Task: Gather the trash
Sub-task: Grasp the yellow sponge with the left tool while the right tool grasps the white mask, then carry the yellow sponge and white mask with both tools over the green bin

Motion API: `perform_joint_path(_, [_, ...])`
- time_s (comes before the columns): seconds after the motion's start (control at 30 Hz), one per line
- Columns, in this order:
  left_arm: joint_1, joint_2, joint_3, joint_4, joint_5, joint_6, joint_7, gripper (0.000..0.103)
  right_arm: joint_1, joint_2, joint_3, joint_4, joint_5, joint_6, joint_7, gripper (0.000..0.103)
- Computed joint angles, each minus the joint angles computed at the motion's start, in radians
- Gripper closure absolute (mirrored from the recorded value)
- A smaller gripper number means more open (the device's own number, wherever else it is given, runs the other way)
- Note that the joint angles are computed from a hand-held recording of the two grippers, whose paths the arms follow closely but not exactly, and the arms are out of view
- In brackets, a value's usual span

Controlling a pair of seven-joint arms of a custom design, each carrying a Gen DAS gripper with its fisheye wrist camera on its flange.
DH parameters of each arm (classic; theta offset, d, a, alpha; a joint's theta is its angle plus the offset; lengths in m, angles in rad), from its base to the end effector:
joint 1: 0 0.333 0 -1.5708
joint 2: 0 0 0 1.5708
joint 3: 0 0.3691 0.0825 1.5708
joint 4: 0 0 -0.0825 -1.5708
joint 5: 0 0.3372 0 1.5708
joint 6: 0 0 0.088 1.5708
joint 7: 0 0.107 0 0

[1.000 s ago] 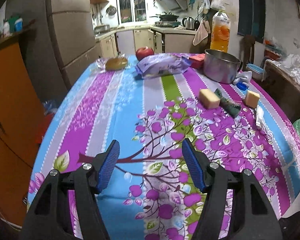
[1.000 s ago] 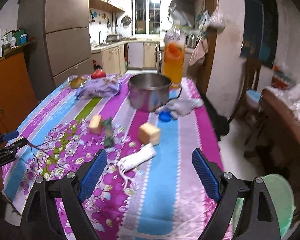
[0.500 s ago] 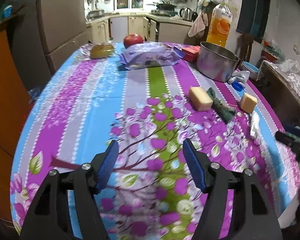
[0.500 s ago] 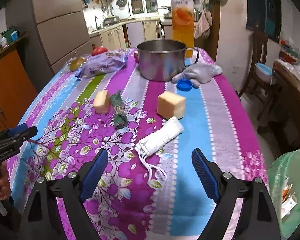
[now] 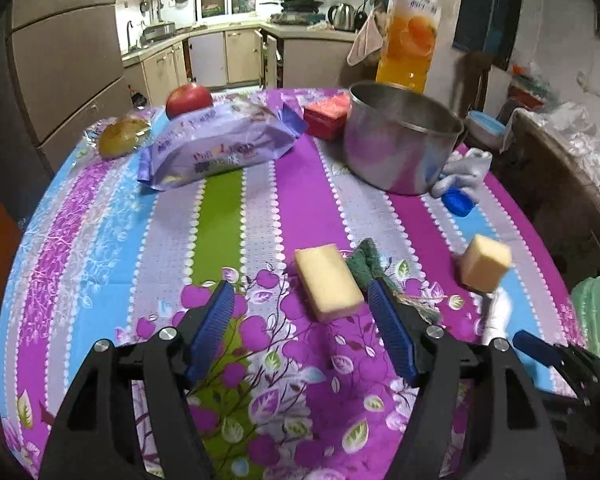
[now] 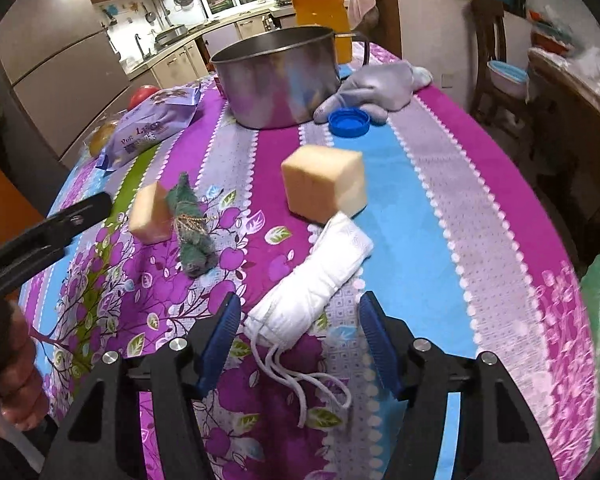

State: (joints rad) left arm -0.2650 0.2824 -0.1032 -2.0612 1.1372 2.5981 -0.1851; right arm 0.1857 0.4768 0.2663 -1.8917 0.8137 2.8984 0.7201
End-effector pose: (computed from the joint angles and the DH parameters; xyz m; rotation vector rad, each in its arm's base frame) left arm 0.5409 -0.2235 0.3998 -2.1438 1.3230 -0.5279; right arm 0.6159 0.2231 0.3823 -2.1140 1.2639 -0.1449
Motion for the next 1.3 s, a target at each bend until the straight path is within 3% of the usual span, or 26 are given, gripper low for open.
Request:
perform_joint_path(0.13, [0.021,0.05,0.007,0.017,-0.033,0.078,0.043,0.038,-0.017,0.016,0.033,0.007,0.055,0.016,-0.037,0.04])
perform_joint_path(0.23, [0.032,0.078,0.024,0.02,-0.051,0.144,0.054,0.044,-0.007,0.023,0.042,0.009,0.068,0.052,-0.059,0.041])
perform_joint_path(0.4, [0.024,0.093,0.077,0.002,-0.011,0.274,-0.005,0.069,-0.018,0.034,0.076,0.0,0.07,0.129,-0.1,0.068])
perform_joint_path(0.5, [-0.003,0.073,0.082,-0.01,-0.017,0.217,-0.023,0.071,-0.077,0.038,0.14,-0.005,0.104,0.13,-0.173,0.075])
perform_joint_path(0.67, [-0.021,-0.029,0.044,-0.105,-0.001,0.104,-0.052,0.071,-0.163,-0.012,0.199,-0.066,0.227,0.096,-0.356,0.075])
perform_joint_path(0.87, [-0.007,-0.183,-0.05,-0.29,-0.028,0.035,-0.039,0.07,-0.185,-0.169,0.12,-0.218,0.235,-0.072,-0.489,0.075])
perform_joint_path(1.07, [-0.002,-0.245,-0.105,-0.386,-0.005,0.033,-0.082,0.069,-0.157,-0.257,0.099,-0.336,0.419,0.023,-0.779,0.075])
perform_joint_path(1.17, [-0.001,-0.232,-0.113,-0.387,-0.004,0.008,-0.096,0.069,-0.126,-0.246,0.079,-0.333,0.485,0.034,-0.84,0.075])
perform_joint_path(1.23, [0.002,-0.23,-0.11,-0.388,0.03,0.014,-0.132,0.069,-0.112,-0.244,0.072,-0.33,0.564,0.038,-0.922,0.07])
perform_joint_path(1.3, [-0.003,-0.225,-0.115,-0.382,0.045,-0.01,-0.152,0.069,-0.106,-0.247,0.055,-0.327,0.622,0.007,-0.972,0.055])
